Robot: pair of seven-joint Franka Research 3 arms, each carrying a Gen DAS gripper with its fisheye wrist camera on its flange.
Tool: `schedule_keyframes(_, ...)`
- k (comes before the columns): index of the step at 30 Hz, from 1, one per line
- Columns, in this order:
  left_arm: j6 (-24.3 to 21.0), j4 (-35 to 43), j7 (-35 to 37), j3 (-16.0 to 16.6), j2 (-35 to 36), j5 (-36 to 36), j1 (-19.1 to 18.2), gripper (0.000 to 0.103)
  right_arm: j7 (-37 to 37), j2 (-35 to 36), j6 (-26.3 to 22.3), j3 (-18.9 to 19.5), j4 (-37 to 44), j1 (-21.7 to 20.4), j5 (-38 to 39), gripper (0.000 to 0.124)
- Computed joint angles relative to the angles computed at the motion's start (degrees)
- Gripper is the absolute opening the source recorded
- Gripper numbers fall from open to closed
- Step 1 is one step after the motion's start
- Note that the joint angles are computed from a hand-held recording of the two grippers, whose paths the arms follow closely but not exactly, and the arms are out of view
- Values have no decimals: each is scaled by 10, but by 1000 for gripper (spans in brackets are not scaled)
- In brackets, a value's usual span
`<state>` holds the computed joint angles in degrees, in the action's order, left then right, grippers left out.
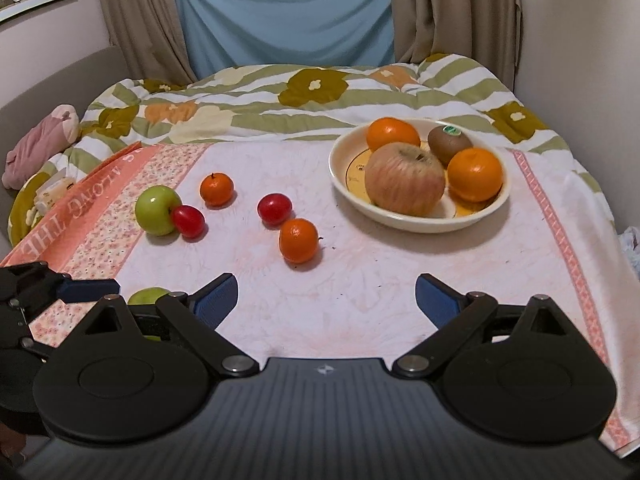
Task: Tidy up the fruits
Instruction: 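Grasp the green apple with the left tool while the right tool grasps a mandarin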
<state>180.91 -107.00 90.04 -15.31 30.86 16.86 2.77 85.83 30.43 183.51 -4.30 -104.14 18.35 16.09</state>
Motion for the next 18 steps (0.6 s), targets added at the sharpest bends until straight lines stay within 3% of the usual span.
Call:
schedule_keyframes(5,-20,20,45,-57,26,-8,51,68,21,25,-9,-27,25,26,2,103)
schedule_keyframes(9,-41,27,100,-127,47,-40,110,58,34,43,-21,-60,44,56,-16,103)
schedule_keyframes(15,-38,30,142,-159,59,-73,136,58,54,66,-41,-70,77,65,-35,103)
schedule_keyframes(18,-33,29,146,-151,57,-81,130,58,63,80,-56,-68,100,61,-45,98)
